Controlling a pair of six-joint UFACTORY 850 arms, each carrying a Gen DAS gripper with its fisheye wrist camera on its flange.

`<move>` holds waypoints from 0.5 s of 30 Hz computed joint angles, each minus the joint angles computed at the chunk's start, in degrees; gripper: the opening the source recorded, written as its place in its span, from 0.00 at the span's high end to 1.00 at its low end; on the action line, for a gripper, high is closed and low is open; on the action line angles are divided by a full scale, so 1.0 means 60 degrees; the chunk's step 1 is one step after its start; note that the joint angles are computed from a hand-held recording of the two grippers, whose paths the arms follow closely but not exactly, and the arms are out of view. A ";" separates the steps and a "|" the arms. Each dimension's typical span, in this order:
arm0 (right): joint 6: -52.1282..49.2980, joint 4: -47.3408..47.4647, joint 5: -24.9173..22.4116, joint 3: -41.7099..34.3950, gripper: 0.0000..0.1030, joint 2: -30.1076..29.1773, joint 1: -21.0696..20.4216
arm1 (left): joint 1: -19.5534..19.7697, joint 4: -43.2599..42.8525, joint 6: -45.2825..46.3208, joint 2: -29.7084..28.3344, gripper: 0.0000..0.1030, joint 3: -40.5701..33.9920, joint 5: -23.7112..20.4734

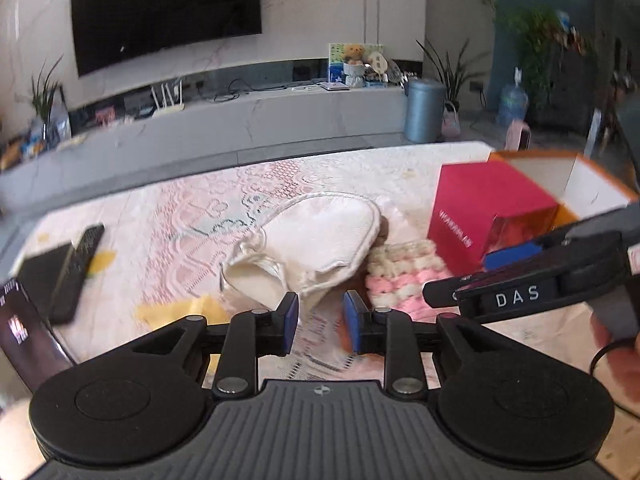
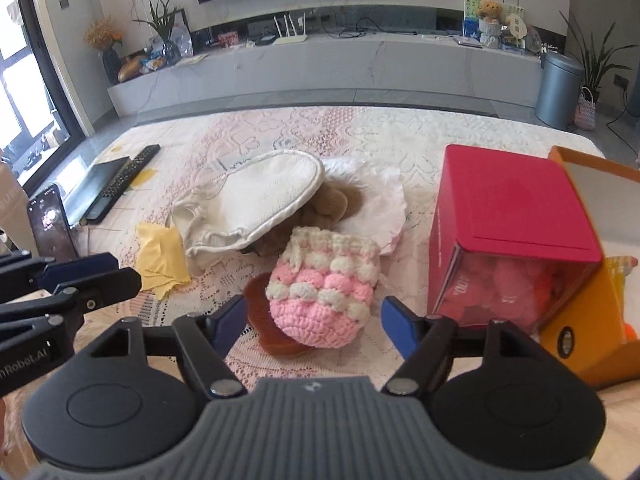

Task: Organize soft objects
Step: 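Move both tools back from the box to the pile on the table, then grasp the white cloth bag with the left tool while the right tool grasps the pink-white crocheted pouch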

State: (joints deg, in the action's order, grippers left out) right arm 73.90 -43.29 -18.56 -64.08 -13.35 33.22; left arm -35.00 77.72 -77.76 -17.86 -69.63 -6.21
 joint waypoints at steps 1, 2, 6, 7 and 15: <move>-0.0177 0.0164 -0.0037 -0.0111 0.26 -0.0121 -0.0028 | 0.0009 0.0141 0.0163 -0.0126 0.67 -0.0074 -0.0065; -0.0238 0.0201 -0.0039 -0.0187 0.24 -0.0215 -0.0057 | -0.0006 0.0610 -0.0073 -0.0245 0.64 -0.0149 -0.0146; -0.0618 0.0493 -0.0163 -0.0532 0.18 -0.0628 -0.0169 | -0.0017 0.0617 0.0836 -0.0901 0.54 -0.0700 -0.0319; -0.0714 0.0544 -0.0279 -0.0639 0.18 -0.0767 -0.0184 | -0.0013 -0.0082 0.1667 -0.1043 0.53 -0.0859 -0.0329; -0.3876 0.4127 0.0380 -0.0902 0.18 -0.1301 -0.0872 | 0.0129 -0.3124 0.6300 -0.1752 0.30 -0.1633 -0.0501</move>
State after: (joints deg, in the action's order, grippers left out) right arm 50.64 -18.53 -16.28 -69.49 -21.15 27.98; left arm -34.23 58.97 -39.96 -28.37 -79.42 -9.22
